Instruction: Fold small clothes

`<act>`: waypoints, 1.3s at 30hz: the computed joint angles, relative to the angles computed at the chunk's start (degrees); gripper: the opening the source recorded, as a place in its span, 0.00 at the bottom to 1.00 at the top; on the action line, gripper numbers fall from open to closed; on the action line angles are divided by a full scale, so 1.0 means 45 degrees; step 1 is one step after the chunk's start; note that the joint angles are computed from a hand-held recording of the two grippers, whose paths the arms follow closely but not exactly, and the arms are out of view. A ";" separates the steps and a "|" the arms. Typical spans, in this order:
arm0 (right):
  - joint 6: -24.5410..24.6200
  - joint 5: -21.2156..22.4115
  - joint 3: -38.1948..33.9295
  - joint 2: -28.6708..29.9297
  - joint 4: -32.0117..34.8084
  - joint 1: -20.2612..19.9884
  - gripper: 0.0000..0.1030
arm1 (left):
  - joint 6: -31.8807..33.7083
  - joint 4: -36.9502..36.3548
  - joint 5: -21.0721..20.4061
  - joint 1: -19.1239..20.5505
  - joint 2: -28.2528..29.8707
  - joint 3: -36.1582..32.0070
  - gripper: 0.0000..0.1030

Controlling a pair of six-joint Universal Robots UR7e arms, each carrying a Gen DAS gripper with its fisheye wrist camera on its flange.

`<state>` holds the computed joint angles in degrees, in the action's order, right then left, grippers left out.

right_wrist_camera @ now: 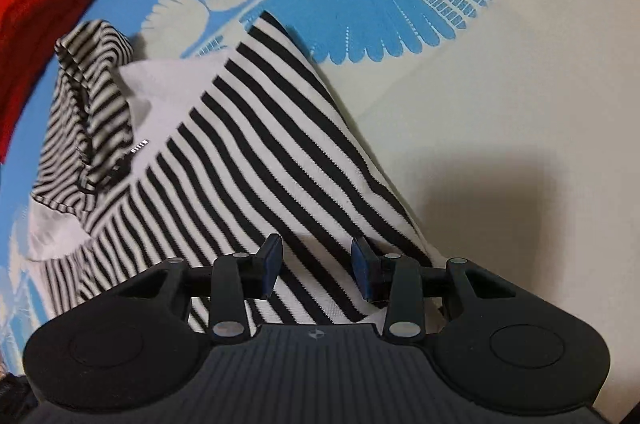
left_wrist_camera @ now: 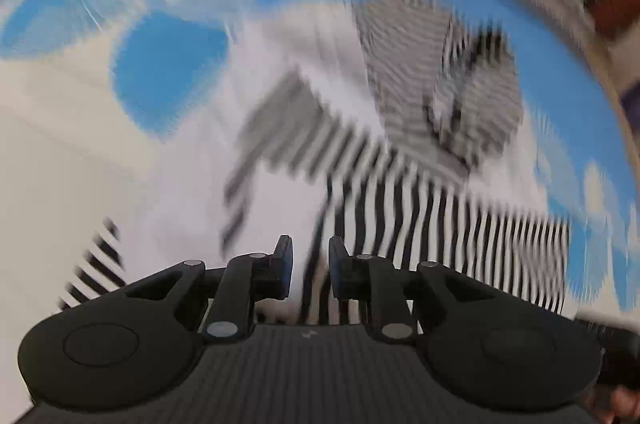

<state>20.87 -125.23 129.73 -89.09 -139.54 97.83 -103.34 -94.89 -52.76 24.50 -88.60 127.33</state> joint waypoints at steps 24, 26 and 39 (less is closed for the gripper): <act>-0.6396 -0.1630 0.0050 0.0772 -0.3516 0.2243 0.54 | -0.0025 0.4477 0.2751 -0.0788 0.1567 -0.1691 0.72; -0.6388 -0.1604 0.0013 0.0669 -0.3367 0.2201 0.54 | -0.0045 0.4595 0.3157 -0.0915 0.1670 -0.1689 0.76; -0.7632 -0.1567 -0.0306 0.0143 -0.2876 0.2125 0.61 | 0.1090 0.4663 0.4776 -0.1104 0.2100 -0.1706 0.84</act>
